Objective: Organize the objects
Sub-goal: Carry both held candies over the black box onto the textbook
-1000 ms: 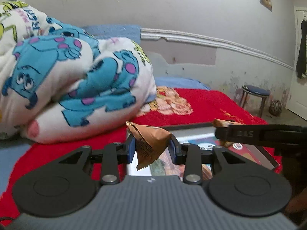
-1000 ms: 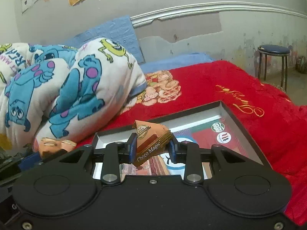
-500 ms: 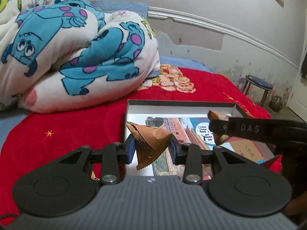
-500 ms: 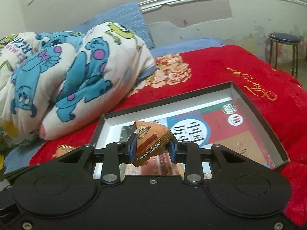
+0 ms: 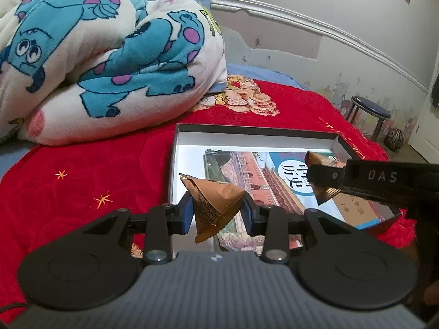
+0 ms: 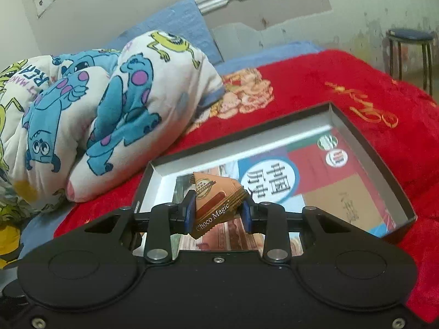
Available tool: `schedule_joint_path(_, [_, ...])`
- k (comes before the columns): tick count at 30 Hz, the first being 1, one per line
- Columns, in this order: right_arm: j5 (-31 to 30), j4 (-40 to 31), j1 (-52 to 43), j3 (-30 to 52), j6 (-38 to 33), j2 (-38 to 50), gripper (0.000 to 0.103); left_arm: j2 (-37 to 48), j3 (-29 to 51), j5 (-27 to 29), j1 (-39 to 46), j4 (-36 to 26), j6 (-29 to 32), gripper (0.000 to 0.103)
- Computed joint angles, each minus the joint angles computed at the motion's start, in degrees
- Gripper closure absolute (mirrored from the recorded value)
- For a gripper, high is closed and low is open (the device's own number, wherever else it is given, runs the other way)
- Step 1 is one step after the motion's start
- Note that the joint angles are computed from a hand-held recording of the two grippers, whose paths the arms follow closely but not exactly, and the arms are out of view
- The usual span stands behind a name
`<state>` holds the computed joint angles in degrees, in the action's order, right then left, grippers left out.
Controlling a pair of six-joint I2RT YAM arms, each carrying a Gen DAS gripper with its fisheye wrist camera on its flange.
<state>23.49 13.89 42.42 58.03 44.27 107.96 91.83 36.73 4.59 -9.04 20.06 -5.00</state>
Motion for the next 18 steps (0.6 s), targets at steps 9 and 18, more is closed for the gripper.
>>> schedule_joint_path(9, [-7.91,-2.17,-1.62,1.92,-0.08,1.84,0.071,1.25,4.34,2.18,-0.27,-9.81,-0.92,0.062])
schedule_joint_path(18, [-6.42,-2.63,-1.1,2.65,1.93,3.56,0.071,1.93,3.95,0.63,-1.55,-8.87,-0.36,0.061])
